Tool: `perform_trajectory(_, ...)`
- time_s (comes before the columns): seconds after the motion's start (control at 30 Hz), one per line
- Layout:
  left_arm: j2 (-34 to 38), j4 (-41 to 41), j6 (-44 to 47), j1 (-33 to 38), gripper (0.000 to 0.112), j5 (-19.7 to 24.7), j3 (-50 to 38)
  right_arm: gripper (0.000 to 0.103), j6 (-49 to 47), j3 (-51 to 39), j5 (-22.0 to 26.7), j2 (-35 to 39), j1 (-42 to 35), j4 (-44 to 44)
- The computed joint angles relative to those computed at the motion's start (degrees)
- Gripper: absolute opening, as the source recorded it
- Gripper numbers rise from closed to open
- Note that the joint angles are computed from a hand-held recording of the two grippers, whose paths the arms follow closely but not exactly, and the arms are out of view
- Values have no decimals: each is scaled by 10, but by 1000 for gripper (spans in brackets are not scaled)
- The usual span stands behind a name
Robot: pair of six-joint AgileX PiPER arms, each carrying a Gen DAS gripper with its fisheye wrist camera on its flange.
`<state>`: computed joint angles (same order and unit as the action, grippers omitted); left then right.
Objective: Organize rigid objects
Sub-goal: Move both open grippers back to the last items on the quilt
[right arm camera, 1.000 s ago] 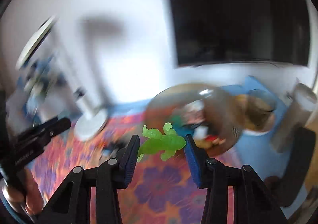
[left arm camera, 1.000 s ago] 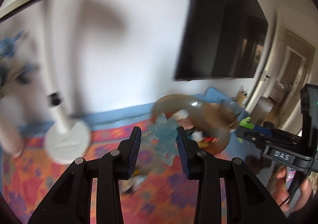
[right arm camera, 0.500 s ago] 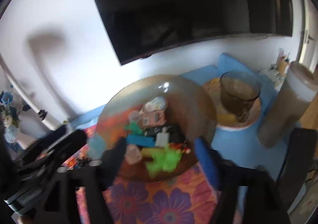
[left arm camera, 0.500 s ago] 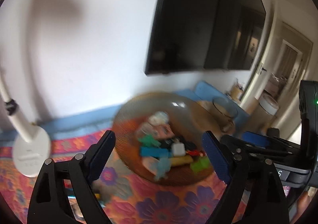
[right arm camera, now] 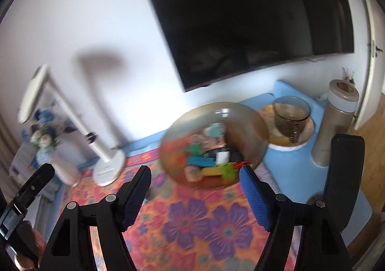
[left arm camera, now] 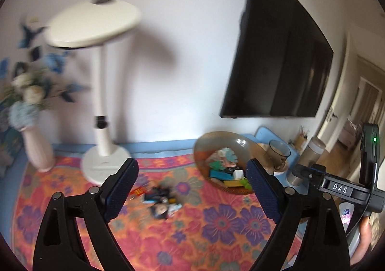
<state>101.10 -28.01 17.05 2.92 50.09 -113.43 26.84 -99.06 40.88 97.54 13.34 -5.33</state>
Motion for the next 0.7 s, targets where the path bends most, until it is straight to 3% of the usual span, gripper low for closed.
perform_trajectory(0.13,-82,-19,15,47,91,-28,103,77,39,68,-32,-51,50,-47)
perform_trajectory(0.37,-134,-34,48,99,91,-29,177,82,119,126,-49,-97,114,-120)
perform_trajectory(0.7,-139,-117,148,175,91,-20,218,82,173,76,-19,-45,181,-188)
